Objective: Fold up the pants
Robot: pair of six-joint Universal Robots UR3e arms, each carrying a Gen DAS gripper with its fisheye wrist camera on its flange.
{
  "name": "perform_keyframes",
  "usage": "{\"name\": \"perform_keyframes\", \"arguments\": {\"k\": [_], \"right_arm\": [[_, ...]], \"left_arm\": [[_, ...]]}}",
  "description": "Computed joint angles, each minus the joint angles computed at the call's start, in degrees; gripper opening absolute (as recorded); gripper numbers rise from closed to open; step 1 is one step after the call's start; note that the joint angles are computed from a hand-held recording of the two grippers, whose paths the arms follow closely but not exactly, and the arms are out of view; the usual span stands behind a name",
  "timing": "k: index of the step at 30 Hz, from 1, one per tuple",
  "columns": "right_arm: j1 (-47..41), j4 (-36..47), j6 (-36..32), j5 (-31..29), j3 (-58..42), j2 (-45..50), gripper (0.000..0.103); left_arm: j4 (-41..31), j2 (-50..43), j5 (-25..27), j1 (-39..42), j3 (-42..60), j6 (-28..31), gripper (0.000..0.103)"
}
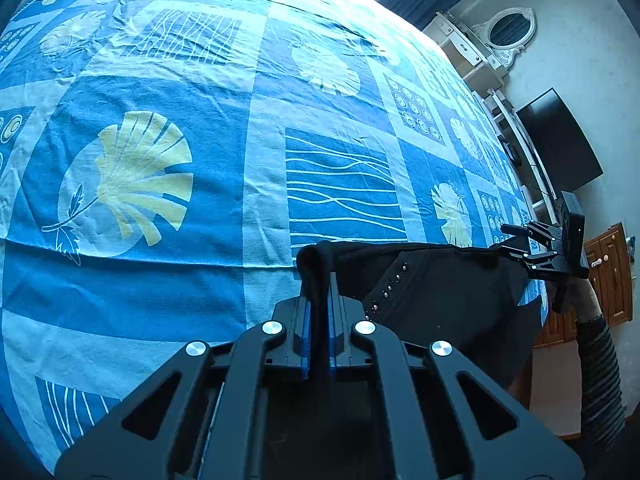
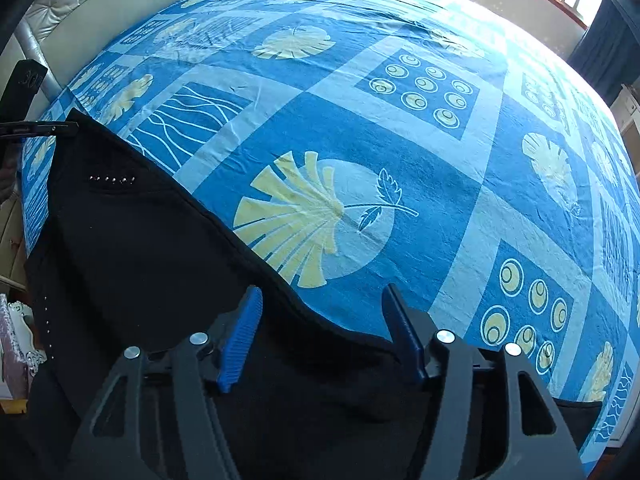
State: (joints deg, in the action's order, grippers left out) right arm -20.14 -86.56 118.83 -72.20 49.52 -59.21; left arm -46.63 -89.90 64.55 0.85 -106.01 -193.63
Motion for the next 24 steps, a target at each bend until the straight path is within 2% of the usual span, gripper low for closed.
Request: {"name": "perform_keyframes", "arguments": {"k": [1, 2, 3, 5, 6, 9, 13, 18, 24], "right_arm": [[0.6, 2.1, -0.2, -0.8, -2.5, 1.9, 0.063], [1.3, 3.4, -0.6, -2.0, -4.2, 3.4, 0.059], [2.2, 3.9, -0.7, -4.0, -5.3, 4.5, 0.041], [3.7, 4.0, 0.5, -7.8, -5.9, 5.9, 0.015], [3.9, 1.8, -0.6, -7.9, -2.6, 4.0, 0.012], [2.6, -4.6, -2.3, -5.2, 7.4, -3.6, 0.009], [-4.2, -4.6, -6.6, 3.0, 16.1, -15.0, 0.008], [-16.9, 2.7, -18.6, 12.1, 27.2, -31.6, 0.008], [-37.0, 18.9, -41.0, 17.3, 43.6, -54.2, 0.008]], "left_arm": [[-0.2, 0.0, -0.1, 0.3, -0.1, 0.1, 0.005], [-0.4, -0.1, 0.0, 0.5, -0.1, 0.3, 0.005], [-0.5, -0.3, 0.1, 0.7, -0.2, 0.3, 0.005], [-0.5, -0.8, 0.1, 1.0, -0.3, 0.0, 0.005], [-0.3, -1.0, 0.1, 1.1, -0.4, -0.3, 0.005], [1.0, -0.4, -0.6, 1.6, -1.6, -0.9, 0.005], [3.0, 4.2, -2.9, 3.0, -5.0, -2.5, 0.005], [1.4, 15.0, -5.5, 3.7, -10.3, -3.8, 0.005], [-3.5, 33.2, -6.6, 2.0, -18.8, -6.7, 0.006]]}}
